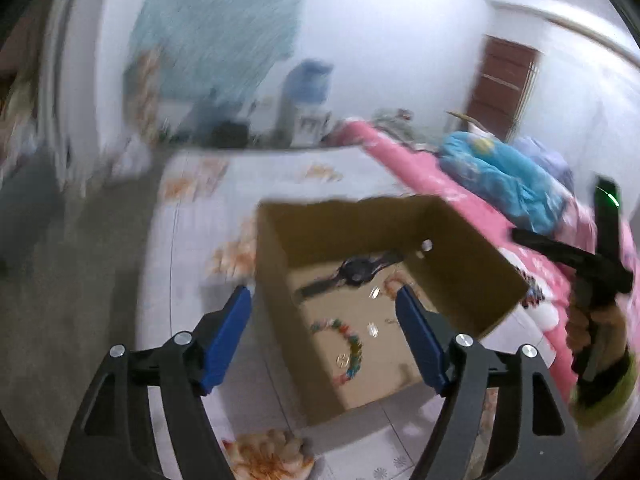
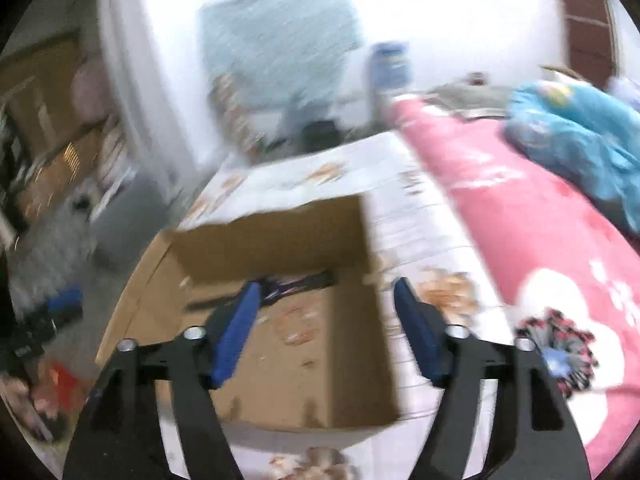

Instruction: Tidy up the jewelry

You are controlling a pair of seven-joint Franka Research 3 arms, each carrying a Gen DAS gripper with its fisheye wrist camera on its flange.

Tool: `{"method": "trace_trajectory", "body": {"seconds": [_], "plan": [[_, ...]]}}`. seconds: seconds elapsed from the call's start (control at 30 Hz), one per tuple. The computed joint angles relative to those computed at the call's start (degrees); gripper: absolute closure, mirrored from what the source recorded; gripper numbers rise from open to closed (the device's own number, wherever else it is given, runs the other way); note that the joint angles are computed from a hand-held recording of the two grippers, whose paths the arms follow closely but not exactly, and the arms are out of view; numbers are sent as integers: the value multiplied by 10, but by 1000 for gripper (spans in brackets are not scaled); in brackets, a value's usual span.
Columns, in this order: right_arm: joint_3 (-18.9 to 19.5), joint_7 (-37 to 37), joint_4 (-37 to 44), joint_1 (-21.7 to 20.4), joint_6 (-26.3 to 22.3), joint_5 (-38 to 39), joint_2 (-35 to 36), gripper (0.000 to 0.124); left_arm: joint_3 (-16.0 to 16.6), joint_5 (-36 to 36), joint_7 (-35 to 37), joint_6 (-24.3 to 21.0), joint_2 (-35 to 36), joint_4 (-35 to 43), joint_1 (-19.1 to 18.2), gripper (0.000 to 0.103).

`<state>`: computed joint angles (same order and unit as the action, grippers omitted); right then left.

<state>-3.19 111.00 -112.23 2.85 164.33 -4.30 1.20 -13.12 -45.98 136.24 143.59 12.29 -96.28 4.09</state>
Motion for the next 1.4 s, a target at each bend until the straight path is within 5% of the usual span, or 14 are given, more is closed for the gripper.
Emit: {"method": "trace_trajectory", "body": {"seconds": [0.2, 0.33, 0.4, 1.03, 1.23, 1.4], "plan": [[-7, -94, 7, -28, -70, 201, 21, 56, -6, -11, -120, -143, 66, 62, 27, 30], [6, -206, 20, -38, -122, 346, 33, 63, -18, -42, -124, -185, 74, 63, 37, 30], [18, -263, 21, -47, -142, 412, 31, 68, -14, -29, -126, -164, 63, 51, 26, 30], [3, -201, -94, -4, -87, 343, -57, 68, 16, -42, -94, -156, -35, -63, 5, 29], [6, -191, -110, -1, -49, 321, -62, 67, 28, -60, -38, -103, -71, -114, -18, 28], [20, -115, -170, -11, 28, 248, -104, 56, 40, -90, 35, 3, -122, -175, -41, 20]]}}
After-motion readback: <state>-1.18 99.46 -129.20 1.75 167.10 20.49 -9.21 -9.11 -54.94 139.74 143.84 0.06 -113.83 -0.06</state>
